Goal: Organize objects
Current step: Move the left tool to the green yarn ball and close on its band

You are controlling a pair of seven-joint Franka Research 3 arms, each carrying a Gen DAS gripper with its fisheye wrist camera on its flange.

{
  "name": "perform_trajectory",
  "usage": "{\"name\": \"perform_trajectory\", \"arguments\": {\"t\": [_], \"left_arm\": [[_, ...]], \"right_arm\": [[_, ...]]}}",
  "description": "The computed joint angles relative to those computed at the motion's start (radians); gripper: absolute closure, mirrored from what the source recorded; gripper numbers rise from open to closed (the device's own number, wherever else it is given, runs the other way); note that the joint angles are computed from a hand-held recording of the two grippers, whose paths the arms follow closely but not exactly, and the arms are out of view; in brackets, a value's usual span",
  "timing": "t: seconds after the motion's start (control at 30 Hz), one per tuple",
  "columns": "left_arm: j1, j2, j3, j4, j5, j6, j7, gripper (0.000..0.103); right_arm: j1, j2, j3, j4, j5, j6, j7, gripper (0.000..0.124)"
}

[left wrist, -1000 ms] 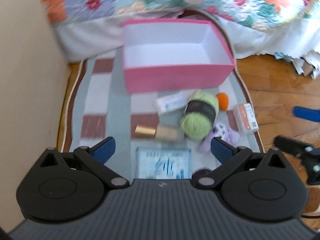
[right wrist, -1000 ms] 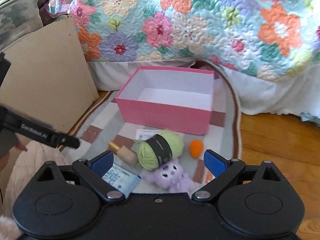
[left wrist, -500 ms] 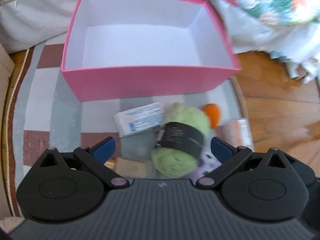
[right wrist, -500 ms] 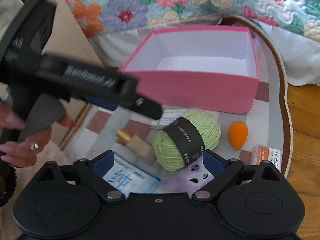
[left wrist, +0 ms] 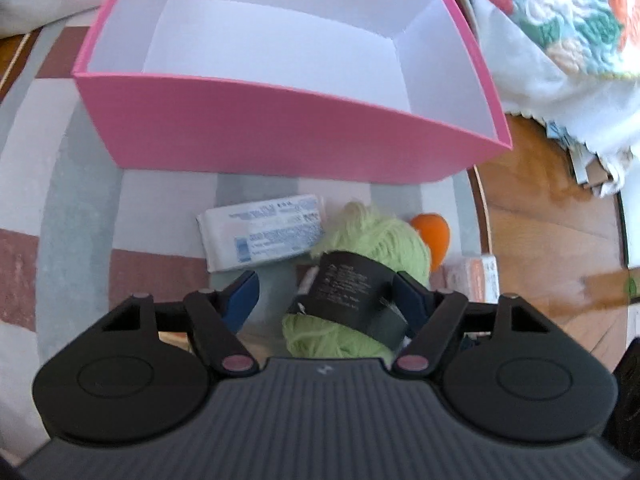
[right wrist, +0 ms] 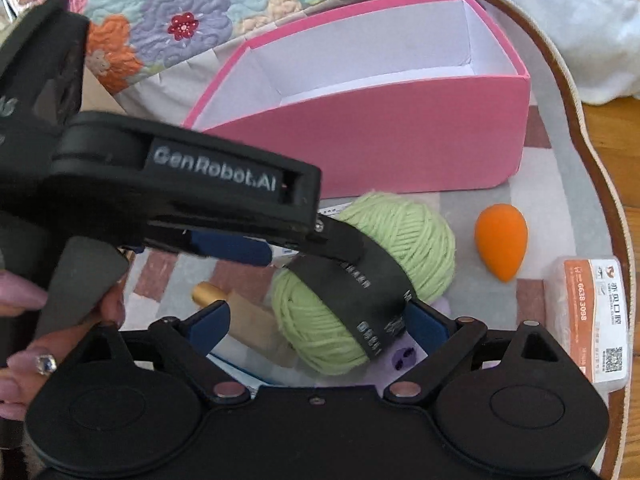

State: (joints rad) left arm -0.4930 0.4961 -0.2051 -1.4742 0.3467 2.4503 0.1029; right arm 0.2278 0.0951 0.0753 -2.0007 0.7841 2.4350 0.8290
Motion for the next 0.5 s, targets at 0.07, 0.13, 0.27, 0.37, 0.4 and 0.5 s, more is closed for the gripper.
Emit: {"name": "perform_trajectory", "arguments": {"t": [0.07,0.13,0.27,0.37,0.4,0.5], "left_arm": [[-0.005,0.002,0.006,0.004,0.020,-0.013,0.015,0.029],[0.009,-0.004,0.001,-0.025,0.020,0.039,0.034,0.031],[0.058,-0.011,-0.036,-0.100,-0.042,0.206,0.105,0.039],[0.062,-0.004,-0.039,-0.128,-0.086,0.285,0.108,0.047],[0.054,-0.006,-0.030,-0.132,-0.084,0.285,0.100,0.050],[0.039,-0.017,-0.016,-0.159,-0.073,0.324,0.087,0.052]], "right_arm": [[0.001,0.003,-0.002,0.001,-0.016,-0.005,0.015,0.029],[0.004,0.012,-0.003,0.008,-0.049,0.005,0.036,0.032],[-0.008,0.040,-0.002,0.028,-0.029,-0.002,0.054,0.033],[-0.011,0.052,0.001,0.035,-0.033,0.001,0.048,0.036],[-0.004,0.052,0.001,0.028,-0.062,0.026,0.055,0.043],[0.005,0.046,0.012,0.008,-0.076,0.079,0.035,0.051]]}}
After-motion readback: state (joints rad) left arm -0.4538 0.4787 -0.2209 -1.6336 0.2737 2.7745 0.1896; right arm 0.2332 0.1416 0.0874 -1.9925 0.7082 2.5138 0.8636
